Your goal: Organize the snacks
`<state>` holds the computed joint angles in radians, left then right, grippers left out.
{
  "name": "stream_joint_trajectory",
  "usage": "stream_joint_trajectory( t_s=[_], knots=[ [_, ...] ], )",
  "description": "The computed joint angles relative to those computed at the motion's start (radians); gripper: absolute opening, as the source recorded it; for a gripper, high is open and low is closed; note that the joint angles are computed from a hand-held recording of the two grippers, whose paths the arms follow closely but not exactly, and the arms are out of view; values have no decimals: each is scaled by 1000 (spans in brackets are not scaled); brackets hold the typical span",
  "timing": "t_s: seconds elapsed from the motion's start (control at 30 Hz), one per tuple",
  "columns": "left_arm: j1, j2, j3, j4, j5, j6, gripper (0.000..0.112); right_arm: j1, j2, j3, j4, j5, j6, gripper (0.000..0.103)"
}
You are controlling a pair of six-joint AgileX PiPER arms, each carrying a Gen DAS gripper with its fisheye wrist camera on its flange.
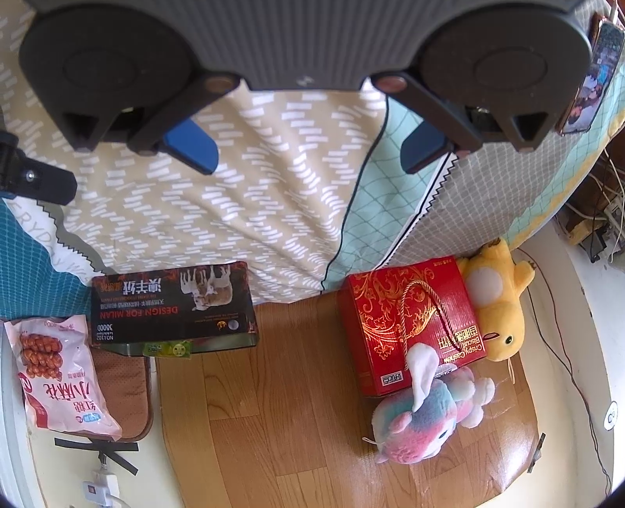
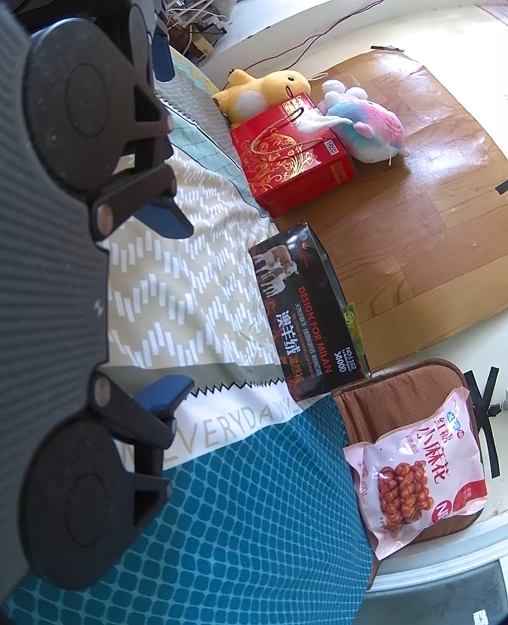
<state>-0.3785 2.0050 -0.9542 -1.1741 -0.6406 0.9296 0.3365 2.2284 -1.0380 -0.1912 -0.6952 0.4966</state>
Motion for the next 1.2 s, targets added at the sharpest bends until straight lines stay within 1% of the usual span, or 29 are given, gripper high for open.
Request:
stream_joint_trajectory(
  t_s=[0.5,1.2],
  knots=[
    [-22,20,-15,-49,-60,51,103,1,1,4,3,-5,0,79],
    [-25,35,-29,-71,-61,94,103,-2,1,4,-4,-5,5,79]
  ],
)
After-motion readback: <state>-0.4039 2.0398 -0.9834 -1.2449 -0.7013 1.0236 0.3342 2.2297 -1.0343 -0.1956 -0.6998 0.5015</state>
